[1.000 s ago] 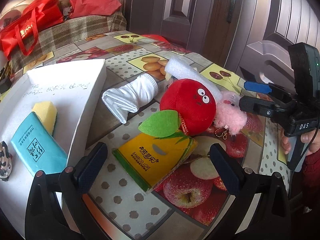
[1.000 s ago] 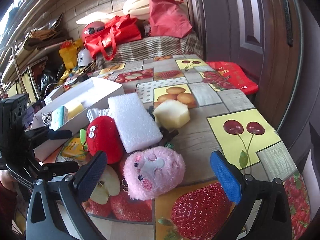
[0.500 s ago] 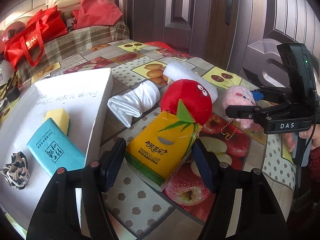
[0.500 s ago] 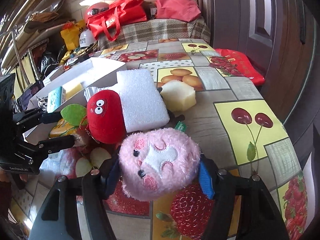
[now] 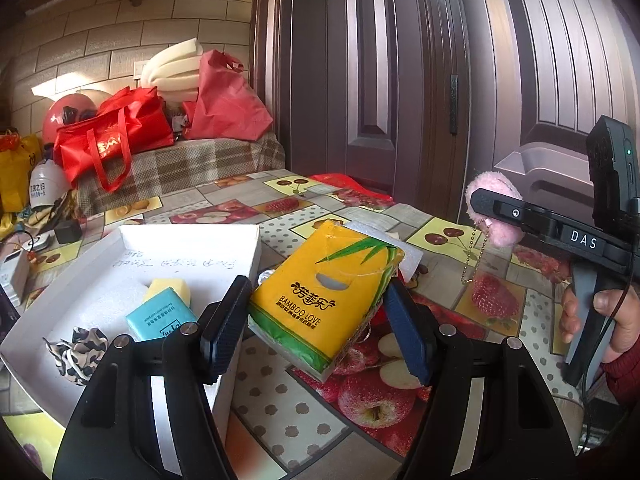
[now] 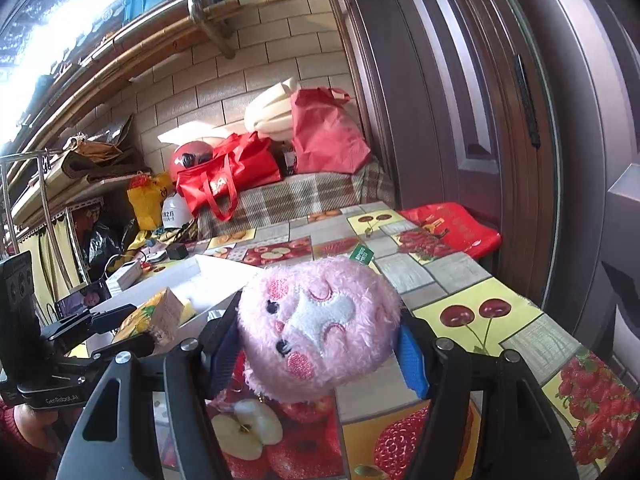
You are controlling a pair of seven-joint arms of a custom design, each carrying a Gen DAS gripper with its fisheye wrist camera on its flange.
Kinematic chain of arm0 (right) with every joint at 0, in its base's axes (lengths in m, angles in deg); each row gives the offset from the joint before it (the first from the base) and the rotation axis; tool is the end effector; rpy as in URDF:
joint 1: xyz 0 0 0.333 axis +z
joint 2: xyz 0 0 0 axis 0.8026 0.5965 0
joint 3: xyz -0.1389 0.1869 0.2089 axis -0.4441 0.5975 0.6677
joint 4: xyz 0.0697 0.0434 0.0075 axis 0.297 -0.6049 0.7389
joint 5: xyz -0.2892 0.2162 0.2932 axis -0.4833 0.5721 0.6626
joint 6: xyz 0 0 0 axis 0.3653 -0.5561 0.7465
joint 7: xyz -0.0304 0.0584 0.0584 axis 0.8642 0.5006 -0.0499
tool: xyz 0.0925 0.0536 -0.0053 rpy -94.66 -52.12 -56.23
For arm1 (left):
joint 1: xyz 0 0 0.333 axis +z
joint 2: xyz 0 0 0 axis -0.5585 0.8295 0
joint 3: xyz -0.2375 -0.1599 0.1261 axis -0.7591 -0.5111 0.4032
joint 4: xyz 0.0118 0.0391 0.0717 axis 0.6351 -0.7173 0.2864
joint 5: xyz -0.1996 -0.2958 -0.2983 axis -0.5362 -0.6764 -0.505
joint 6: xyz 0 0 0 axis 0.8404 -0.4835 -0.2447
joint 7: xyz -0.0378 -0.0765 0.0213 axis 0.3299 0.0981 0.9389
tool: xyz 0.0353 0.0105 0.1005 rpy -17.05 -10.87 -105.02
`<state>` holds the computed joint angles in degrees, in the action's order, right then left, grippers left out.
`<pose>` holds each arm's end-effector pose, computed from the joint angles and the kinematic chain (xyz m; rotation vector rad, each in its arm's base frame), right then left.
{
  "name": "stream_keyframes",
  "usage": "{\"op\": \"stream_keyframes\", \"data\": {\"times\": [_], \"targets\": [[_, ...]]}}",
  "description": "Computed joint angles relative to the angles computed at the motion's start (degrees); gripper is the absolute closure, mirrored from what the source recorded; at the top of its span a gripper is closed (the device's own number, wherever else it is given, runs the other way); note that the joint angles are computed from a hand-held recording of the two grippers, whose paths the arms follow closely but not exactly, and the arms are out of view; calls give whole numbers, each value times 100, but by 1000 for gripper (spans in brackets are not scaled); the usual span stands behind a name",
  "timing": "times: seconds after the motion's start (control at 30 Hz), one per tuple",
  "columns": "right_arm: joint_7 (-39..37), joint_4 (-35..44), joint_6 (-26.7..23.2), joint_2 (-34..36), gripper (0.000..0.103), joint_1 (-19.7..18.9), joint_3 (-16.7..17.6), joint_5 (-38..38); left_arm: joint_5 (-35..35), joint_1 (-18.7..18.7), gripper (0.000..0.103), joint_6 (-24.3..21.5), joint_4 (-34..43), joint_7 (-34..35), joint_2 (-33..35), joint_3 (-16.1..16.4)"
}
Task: Organize soft objects
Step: 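Grasp the yellow tissue pack with left tool while right tool grasps pink fluffy plush, then carry the tissue pack and pink plush with both tools over the white box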
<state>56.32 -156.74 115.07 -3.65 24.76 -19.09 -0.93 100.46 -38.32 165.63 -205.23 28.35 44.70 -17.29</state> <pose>0.3908 0.2877 0.4569 -1.3196 1.3469 -0.8858 0.4419 -0.1433 0.4600 -1.0679 1.9329 -1.3430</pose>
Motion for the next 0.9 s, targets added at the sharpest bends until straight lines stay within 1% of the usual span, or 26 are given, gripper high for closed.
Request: {"op": "stream_keyframes", "data": {"times": [0.07,0.13,0.3,0.43,0.57,0.63,0.77,0.83,0.9], "targets": [[135,58,-37,-424,36,-216,302,138,-511,89,35,56,-182,380,-99,-98],[220,130,-45,-545,36,-318,411,91,-862,84,35,65,-303,597,-157,-90],[329,246,-34,-553,36,-379,471,-99,-1435,26,35,105,-453,839,-184,54],[383,290,-48,-640,35,-375,527,-186,-2343,153,35,243,-724,1509,-322,-111],[412,322,-60,-667,35,-381,542,-285,-2725,64,35,295,-830,1737,-362,37],[439,339,-72,-678,35,-377,557,-309,-3017,80,35,307,-892,1885,-397,-12],[444,435,-61,-644,34,-439,599,-396,-3757,190,35,344,-1017,2416,-448,-232],[428,506,-25,-582,34,-497,638,-442,-3988,199,35,303,-1023,2620,-433,-246],[389,607,26,-464,34,-582,682,-486,-4129,181,35,243,-1010,2733,-405,-192]]}}
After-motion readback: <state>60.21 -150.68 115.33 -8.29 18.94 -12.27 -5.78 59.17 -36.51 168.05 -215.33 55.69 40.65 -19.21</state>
